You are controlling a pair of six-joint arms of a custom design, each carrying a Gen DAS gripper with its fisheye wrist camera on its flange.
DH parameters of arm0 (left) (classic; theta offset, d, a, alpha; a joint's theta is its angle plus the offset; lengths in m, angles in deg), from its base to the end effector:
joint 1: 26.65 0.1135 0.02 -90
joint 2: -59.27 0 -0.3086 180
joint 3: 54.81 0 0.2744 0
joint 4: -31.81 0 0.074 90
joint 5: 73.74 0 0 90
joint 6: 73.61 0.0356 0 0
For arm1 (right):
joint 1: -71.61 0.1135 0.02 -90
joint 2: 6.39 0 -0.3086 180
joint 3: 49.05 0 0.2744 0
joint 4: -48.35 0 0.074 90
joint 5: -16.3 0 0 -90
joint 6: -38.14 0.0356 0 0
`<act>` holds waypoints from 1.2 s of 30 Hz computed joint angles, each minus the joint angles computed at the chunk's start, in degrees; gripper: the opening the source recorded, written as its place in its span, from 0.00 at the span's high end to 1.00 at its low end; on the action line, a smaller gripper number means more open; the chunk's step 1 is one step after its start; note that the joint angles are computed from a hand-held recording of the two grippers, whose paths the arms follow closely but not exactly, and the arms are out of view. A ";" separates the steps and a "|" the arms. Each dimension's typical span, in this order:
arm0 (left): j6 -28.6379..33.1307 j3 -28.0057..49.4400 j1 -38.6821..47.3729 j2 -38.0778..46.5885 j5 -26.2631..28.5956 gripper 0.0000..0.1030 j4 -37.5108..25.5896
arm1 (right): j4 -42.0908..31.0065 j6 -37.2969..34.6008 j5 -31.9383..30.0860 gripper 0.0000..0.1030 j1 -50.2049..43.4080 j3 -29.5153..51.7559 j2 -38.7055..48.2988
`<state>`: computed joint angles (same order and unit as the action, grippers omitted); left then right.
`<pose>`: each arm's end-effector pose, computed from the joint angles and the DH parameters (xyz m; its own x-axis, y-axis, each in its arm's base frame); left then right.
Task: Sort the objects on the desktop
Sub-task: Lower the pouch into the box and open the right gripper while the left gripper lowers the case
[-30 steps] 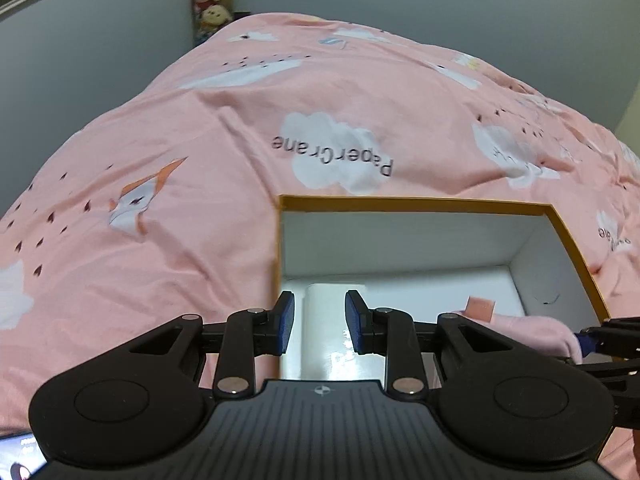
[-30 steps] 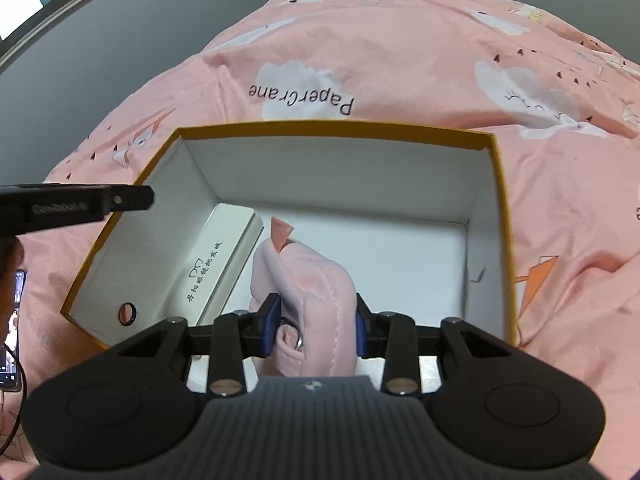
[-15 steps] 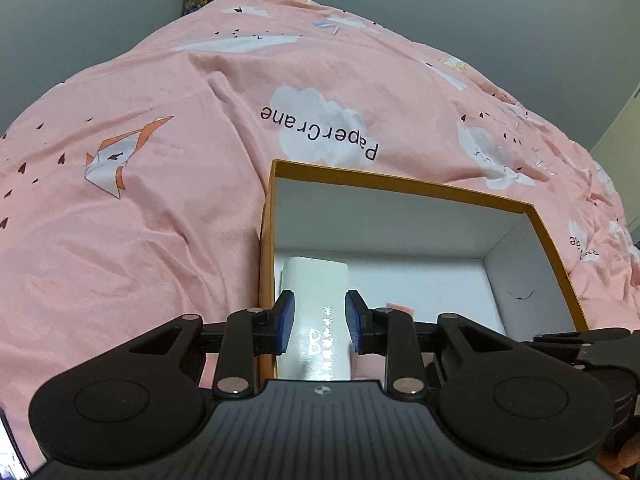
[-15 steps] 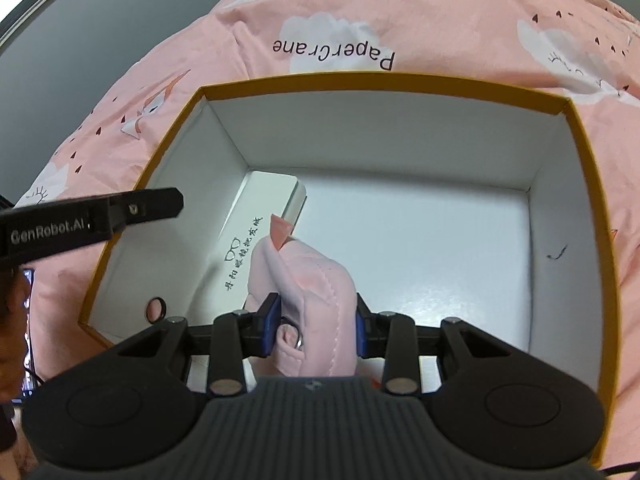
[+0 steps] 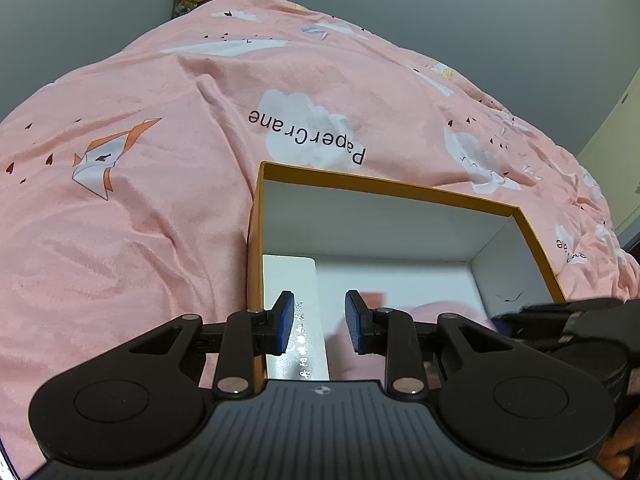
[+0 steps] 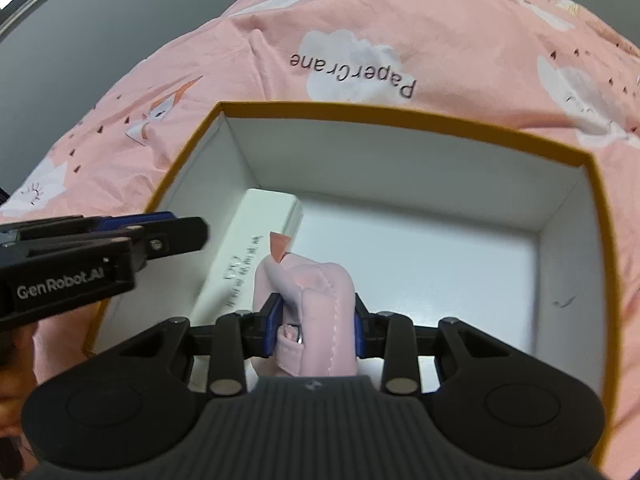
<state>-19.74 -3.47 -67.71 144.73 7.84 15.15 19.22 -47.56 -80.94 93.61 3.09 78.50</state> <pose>0.2234 -0.1877 0.1826 -0.8138 -0.0646 -0.5776 0.1240 0.9516 -0.2812 0.2531 0.1071 0.1760 -0.8474 -0.2622 -0.4617 -0.3642 0.9198 0.1462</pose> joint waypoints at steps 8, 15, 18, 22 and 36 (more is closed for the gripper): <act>0.37 -0.01 -0.86 -0.18 -1.54 0.69 0.39 | -5.67 -11.18 8.72 0.65 -6.15 2.41 -3.76; -0.18 0.89 -1.14 0.62 -2.12 0.69 -1.06 | -6.25 -25.42 19.35 0.65 -4.67 5.45 -0.29; -0.11 1.00 -1.13 0.67 -2.20 0.69 -1.24 | -3.72 -33.02 22.45 0.65 -3.40 5.73 1.96; 0.03 0.90 -1.04 0.76 -2.13 0.69 -0.93 | -1.76 -42.74 24.27 0.64 -3.62 7.16 5.18; 0.67 0.76 -0.57 0.95 -1.66 0.69 -0.22 | -5.51 -39.78 22.78 0.44 -6.30 11.64 9.03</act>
<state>-19.07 -2.72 -68.28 145.68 6.18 14.94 13.71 -87.34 -58.16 87.31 14.74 87.52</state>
